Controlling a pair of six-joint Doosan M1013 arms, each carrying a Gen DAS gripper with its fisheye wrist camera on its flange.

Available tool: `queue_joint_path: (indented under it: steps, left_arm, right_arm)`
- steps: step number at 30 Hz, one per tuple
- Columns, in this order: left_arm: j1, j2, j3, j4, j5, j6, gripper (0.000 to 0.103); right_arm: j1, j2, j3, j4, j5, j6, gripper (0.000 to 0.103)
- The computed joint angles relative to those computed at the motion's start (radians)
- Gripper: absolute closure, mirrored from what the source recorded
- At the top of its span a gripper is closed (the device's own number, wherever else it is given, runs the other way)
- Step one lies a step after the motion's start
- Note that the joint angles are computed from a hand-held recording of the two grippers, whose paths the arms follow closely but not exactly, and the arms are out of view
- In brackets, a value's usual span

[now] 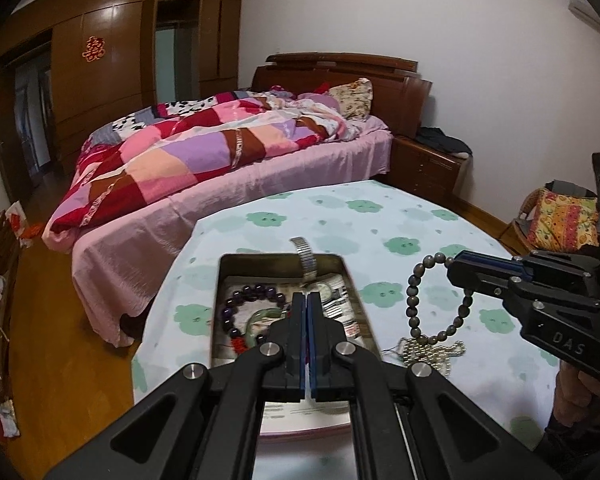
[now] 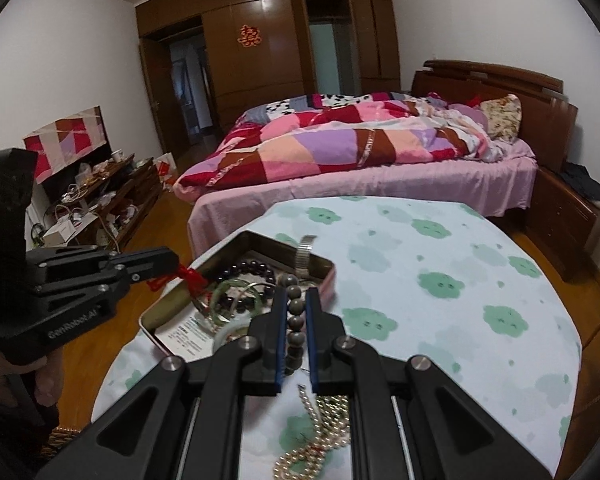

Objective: Organize jewelry
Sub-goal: 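Lower the grey bead bracelet into the tin with the right gripper while the left releases its red cord there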

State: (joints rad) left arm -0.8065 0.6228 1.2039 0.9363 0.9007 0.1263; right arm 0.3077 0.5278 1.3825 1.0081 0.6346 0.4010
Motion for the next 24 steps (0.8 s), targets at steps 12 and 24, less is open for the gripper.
queue_joint_path:
  steps: [12,24]
  left_arm:
    - [0.014,-0.011,0.038,-0.028,0.008,-0.036,0.103]
    - [0.025,0.001,0.042,-0.083,0.016,-0.009,0.103]
  right_arm:
    - [0.034,0.017,-0.023,-0.051,0.034,0.005,0.092]
    - [0.055,0.043,-0.043,-0.131,0.056,0.061,0.092]
